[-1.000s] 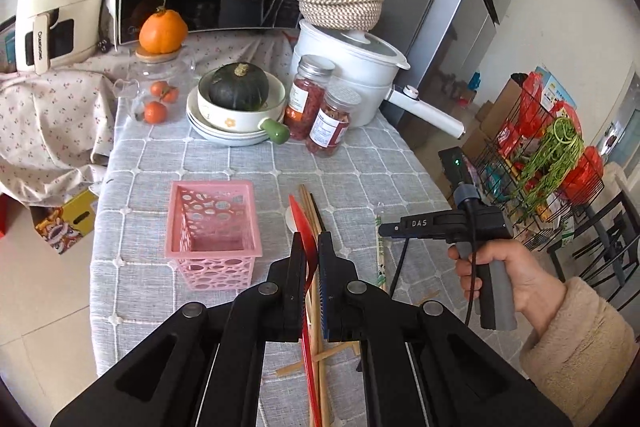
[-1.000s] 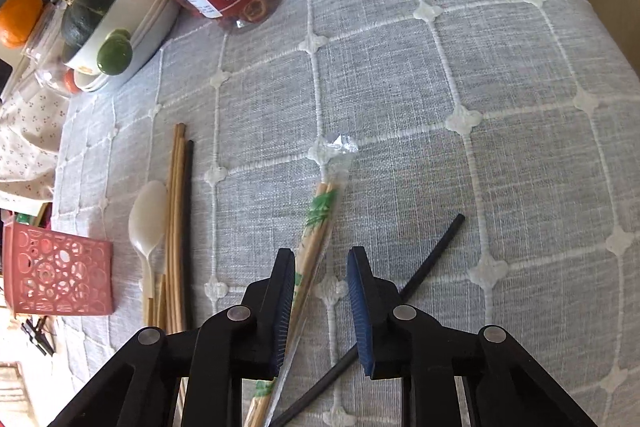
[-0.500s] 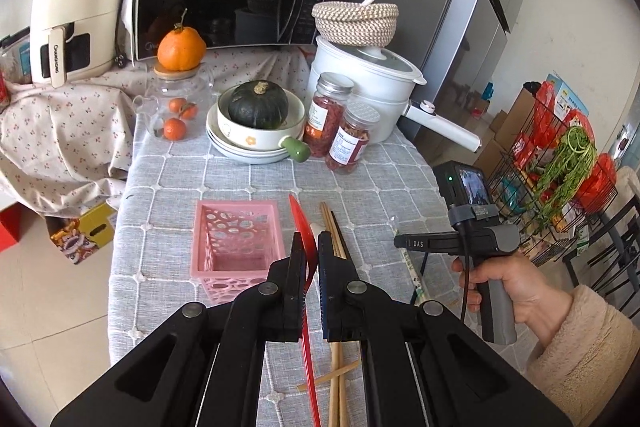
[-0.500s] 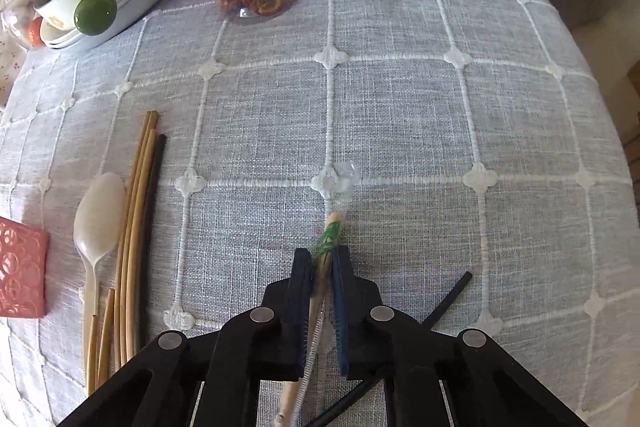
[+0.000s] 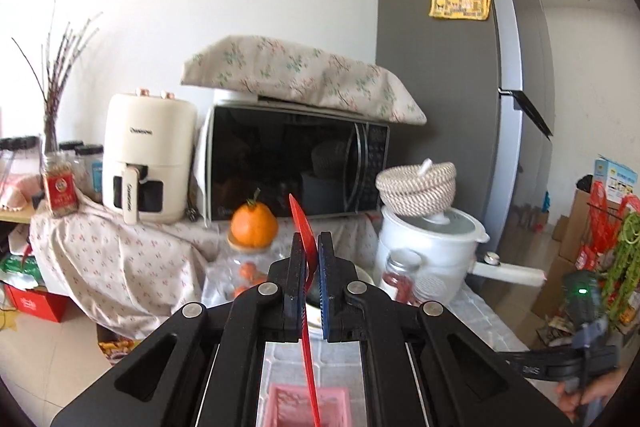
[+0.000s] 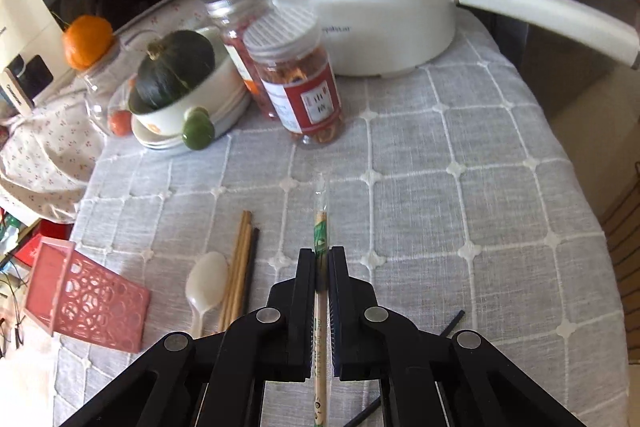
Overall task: Organize utensils
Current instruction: 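Lower the red spoon into the pink basket and open the left gripper while the right lifts the wrapped chopstick, then lower the wrapped chopstick into the pink basket and open the right gripper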
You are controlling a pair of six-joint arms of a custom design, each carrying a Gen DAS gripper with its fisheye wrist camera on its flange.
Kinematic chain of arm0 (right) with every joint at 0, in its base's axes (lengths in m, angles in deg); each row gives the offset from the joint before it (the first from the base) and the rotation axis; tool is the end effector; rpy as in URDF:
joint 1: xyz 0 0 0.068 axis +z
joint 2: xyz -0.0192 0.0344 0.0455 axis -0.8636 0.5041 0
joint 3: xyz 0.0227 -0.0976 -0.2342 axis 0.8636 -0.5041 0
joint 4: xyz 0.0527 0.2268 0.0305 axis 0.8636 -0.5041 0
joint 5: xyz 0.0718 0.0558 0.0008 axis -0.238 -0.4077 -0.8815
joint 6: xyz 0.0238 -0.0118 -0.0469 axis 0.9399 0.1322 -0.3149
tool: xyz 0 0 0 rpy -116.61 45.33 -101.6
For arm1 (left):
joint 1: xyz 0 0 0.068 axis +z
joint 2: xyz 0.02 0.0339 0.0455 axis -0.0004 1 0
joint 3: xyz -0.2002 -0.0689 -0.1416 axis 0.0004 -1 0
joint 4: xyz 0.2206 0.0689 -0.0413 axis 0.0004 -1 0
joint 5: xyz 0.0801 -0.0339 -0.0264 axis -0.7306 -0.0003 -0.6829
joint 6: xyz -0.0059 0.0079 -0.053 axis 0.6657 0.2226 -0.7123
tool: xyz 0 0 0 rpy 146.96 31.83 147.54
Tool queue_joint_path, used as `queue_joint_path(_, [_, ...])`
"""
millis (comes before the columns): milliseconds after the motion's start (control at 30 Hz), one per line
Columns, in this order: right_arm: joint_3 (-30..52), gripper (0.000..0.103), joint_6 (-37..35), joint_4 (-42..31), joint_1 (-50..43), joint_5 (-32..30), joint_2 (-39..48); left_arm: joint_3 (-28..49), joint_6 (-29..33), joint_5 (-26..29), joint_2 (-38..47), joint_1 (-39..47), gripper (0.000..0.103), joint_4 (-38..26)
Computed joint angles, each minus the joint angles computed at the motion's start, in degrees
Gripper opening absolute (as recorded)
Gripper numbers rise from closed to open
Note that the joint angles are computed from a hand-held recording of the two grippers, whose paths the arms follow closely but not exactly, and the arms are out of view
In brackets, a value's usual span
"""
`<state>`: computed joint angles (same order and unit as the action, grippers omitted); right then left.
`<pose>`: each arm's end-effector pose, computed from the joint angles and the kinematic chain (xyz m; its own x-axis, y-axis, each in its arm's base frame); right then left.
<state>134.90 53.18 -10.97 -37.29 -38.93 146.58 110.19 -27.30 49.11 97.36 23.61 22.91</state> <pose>0.2285 0.0882 0.2494 -0.7538 0.2775 -0.5957 0.1589 0.9565 0.2446 0.2194 0.0730 0.3190 -0.1757 -0.0675 -0.9821 0.2101 0.9721 -0.1044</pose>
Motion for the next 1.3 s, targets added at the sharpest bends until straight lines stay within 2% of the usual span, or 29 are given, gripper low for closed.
queue_joint_path(100, [-0.57,0.004,0.09,0.52,1.05,1.52,-3.10,-4.58,-2.65,-7.06,1.71,-3.30,0.005,10.74])
queue_joint_path(200, [-0.46,0.004,0.55,0.80,2.84,3.53,-4.55,-7.24,-1.82,-12.38,5.15,-6.07,0.005,17.62])
queue_joint_path(367, [-0.81,0.004,1.26,1.24,5.03,4.98,-5.57,-9.25,-0.49,-16.09,10.25,-7.80,0.005,22.77])
queue_joint_path(467, [-0.66,0.004,1.44,1.80,6.37,5.81,-5.93,-8.43,-0.48,-15.38,12.32,-7.21,0.006,21.27])
queue_joint_path(533, [-0.55,0.004,1.51,2.17,7.67,6.69,-6.35,-6.69,0.10,-14.93,13.27,-6.97,0.008,17.16])
queue_joint_path(567, [-0.41,0.004,1.63,2.22,8.40,7.29,-6.49,-5.87,0.56,-14.44,13.53,-6.71,0.013,15.00])
queue_joint_path(700, [0.54,0.005,2.61,1.99,11.72,9.71,-7.14,-4.88,3.01,-12.02,11.19,-5.18,0.046,8.05])
queue_joint_path(833, [2.26,0.005,3.75,1.32,15.82,13.00,-7.56,-0.67,7.03,-12.13,7.86,-4.14,0.047,-5.56])
queue_joint_path(933, [3.51,0.005,4.35,1.93,19.42,16.45,-7.94,5.65,9.38,-11.10,7.35,-1.90,0.051,-19.72])
queue_joint_path(1067, [5.39,0.005,4.33,5.16,23.33,21.18,-7.25,12.89,16.38,-11.44,7.70,1.08,0.059,-36.40])
queue_joint_path(1100, [5.88,0.005,4.17,6.46,24.00,21.93,-6.76,13.99,17.99,-11.65,7.88,2.02,0.064,-39.45])
queue_joint_path(1200, [7.86,0.005,4.05,11.17,25.15,23.17,-3.99,16.82,22.82,-11.27,9.79,5.36,0.068,-46.96])
queue_joint_path(1300, [10.55,0.005,4.81,16.65,25.66,23.48,0.24,17.31,26.19,-10.08,11.59,8.47,0.068,-48.76])
